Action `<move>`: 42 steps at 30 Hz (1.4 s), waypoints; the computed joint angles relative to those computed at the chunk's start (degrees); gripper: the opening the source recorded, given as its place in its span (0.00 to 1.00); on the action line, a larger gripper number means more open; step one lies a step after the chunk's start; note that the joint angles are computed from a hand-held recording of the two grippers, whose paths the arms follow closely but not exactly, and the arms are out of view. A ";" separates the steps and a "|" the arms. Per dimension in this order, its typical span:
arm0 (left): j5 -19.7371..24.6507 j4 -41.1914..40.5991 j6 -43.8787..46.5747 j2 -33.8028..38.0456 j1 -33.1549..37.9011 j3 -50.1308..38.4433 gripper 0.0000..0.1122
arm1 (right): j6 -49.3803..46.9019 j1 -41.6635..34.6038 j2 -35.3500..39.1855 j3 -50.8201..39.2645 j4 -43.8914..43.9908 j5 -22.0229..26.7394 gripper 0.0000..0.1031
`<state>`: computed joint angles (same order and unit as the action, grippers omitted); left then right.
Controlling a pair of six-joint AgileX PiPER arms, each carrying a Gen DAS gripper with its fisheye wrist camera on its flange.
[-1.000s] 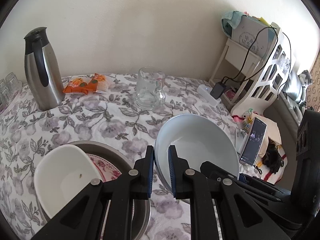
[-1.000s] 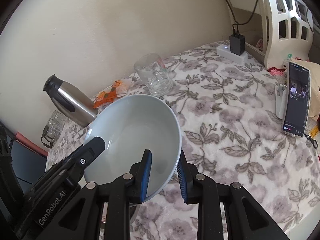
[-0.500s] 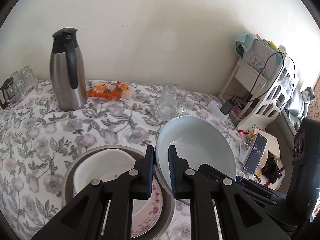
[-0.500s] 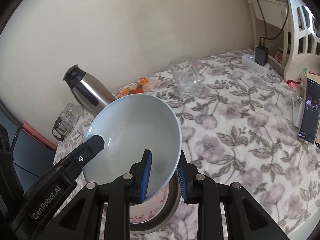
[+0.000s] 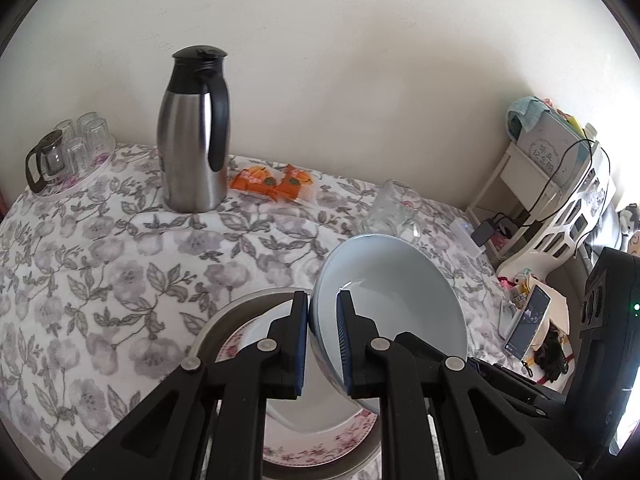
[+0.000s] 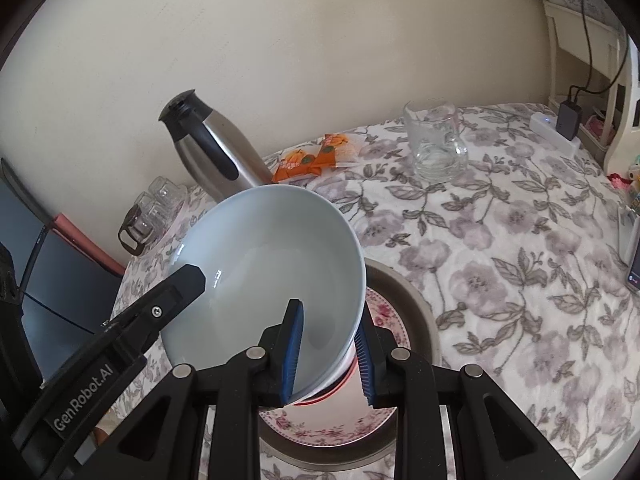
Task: Organize plates and bowls
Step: 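Lift the white round bowl with both grippers and carry it over the basin, then lower the white round bowl into the square bowl with both grippers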
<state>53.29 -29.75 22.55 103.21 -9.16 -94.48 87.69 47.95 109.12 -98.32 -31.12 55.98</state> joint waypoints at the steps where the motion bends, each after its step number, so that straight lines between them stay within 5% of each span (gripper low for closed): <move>1: 0.44 0.07 -0.04 0.31 0.47 -0.31 0.13 | -0.59 0.07 0.77 -1.03 0.43 0.34 0.26; 20: 4.04 0.55 -0.29 5.80 4.80 -3.31 0.13 | -8.11 -0.31 12.36 -16.70 6.46 8.30 0.26; 42: 4.33 0.15 -1.60 8.22 4.35 -3.71 0.13 | -9.92 -0.71 13.98 -19.52 7.72 12.10 0.29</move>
